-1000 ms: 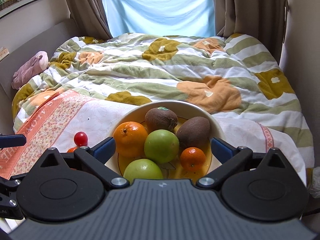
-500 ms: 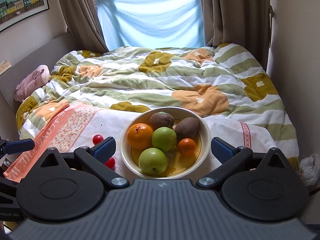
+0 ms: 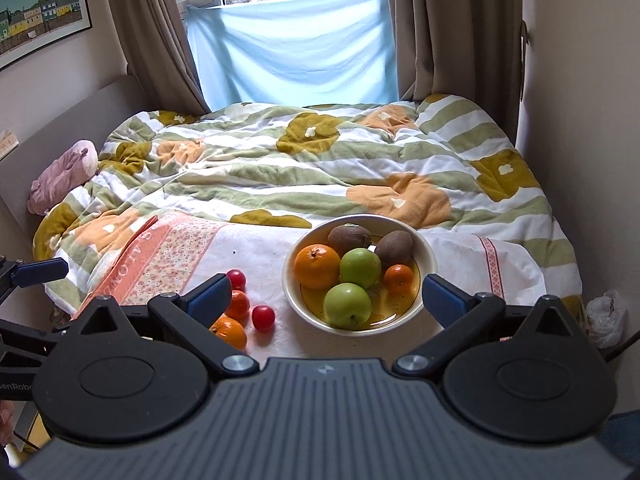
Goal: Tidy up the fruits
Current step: 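Lift both grippers out of the bowl and pull back toward the remaining fruit, then grasp the large orange with the left gripper while the right gripper grasps a cherry tomato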
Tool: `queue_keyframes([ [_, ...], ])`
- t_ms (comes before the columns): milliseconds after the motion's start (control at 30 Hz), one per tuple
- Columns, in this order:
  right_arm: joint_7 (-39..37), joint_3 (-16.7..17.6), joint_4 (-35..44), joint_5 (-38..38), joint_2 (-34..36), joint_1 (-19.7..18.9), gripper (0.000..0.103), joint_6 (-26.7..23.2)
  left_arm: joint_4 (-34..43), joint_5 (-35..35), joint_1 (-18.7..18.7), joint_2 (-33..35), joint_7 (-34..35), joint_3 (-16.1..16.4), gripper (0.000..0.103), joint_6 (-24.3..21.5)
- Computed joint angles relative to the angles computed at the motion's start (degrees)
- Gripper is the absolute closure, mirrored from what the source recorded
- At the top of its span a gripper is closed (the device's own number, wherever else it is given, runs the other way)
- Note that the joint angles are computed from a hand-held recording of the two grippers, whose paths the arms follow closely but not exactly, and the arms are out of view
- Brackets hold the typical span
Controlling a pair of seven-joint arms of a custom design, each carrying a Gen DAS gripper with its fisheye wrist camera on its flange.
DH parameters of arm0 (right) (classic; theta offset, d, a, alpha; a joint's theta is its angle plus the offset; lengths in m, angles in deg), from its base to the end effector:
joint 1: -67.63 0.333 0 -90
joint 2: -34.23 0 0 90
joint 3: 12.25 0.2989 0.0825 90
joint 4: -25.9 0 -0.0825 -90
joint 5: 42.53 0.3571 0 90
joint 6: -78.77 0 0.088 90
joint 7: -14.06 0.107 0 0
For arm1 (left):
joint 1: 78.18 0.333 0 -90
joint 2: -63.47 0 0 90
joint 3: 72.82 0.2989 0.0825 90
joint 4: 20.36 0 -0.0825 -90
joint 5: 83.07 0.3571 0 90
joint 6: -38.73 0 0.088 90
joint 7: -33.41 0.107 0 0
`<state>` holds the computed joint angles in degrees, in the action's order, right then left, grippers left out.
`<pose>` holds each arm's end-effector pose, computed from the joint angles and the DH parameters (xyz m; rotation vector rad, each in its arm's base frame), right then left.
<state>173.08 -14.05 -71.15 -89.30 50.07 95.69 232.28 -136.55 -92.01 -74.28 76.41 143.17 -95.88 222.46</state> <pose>0.5761 0.3119 0.5021 -1.5555 1.7720 -0.7266 0.5880 -0.1706 0.4623 -1.2474 2.0164 -1.0010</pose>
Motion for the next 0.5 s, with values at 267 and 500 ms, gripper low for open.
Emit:
queue_keyframes([
  [267,5.77,-0.02,7.33,-0.67,5.32,4.3,0.0,-8.13,1.64,-3.88,24.05,5.79,17.98,-23.37,0.0,-2.11],
  [500,6.56,-1.12,13.67,0.91,11.46,7.22,0.0,-14.01,8.06,-6.69,29.67,14.02,30.53,-28.56,0.0,-12.43],
])
